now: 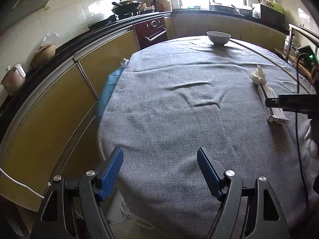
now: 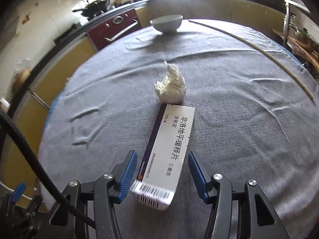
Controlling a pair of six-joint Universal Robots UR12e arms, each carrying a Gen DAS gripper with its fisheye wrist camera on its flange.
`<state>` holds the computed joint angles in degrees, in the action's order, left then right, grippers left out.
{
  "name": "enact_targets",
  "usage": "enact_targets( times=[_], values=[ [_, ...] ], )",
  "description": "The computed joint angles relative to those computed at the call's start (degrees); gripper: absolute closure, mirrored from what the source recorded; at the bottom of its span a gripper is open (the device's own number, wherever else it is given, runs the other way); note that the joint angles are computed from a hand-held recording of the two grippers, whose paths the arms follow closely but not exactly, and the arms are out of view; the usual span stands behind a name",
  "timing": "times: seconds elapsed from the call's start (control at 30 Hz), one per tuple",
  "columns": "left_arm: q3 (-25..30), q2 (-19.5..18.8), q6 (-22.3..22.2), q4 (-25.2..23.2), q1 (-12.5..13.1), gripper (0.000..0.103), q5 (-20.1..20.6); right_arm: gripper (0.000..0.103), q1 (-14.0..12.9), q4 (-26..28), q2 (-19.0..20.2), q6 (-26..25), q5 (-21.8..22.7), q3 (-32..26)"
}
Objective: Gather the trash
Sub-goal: 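Grasp the medicine box with the right gripper while the left gripper grasps the white tissue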
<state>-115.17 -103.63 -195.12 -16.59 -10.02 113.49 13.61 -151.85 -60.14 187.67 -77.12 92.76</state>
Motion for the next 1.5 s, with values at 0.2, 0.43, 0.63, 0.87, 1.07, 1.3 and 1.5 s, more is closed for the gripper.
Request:
enact_targets(
  times=[0.2,0.43,0.63,0.87,1.07,1.3,1.5],
  values=[
    [0.6,-0.3,0.7,0.6,0.3,0.026,-0.5,0.046,1.7,-0.9,1.2,-1.8,-5.6,-1.0],
    [2.8,-1.3,2.3,0.7,0.2,0.026,-2.0,0.053,1.3,-3.0,0.3,-5.6,-4.7,0.9],
    [7.3,-3.7,3.4,-1.4,-0.1,0.026,-6.2,0.053,-0.7,-5.6,-2.1,-4.7,-0.9,4.5],
    [16.5,-10.0,4.9,-5.4,-0.6,0.026,-12.4,0.053,-3.8,-10.4,-5.9,-3.2,1.1,9.8],
    [25.4,-16.3,4.8,-9.8,-1.6,0.026,-16.9,0.053,-5.8,-13.2,-8.2,-1.8,1.2,13.2],
    [32.4,-20.7,2.2,-15.4,-2.1,0.026,-20.6,0.053,-8.1,-14.9,-9.4,0.6,3.1,15.5],
    [34.6,-22.5,-1.2,-17.1,-1.6,0.026,-23.1,0.053,-8.9,-15.8,-9.4,1.0,5.0,16.4]
  ],
)
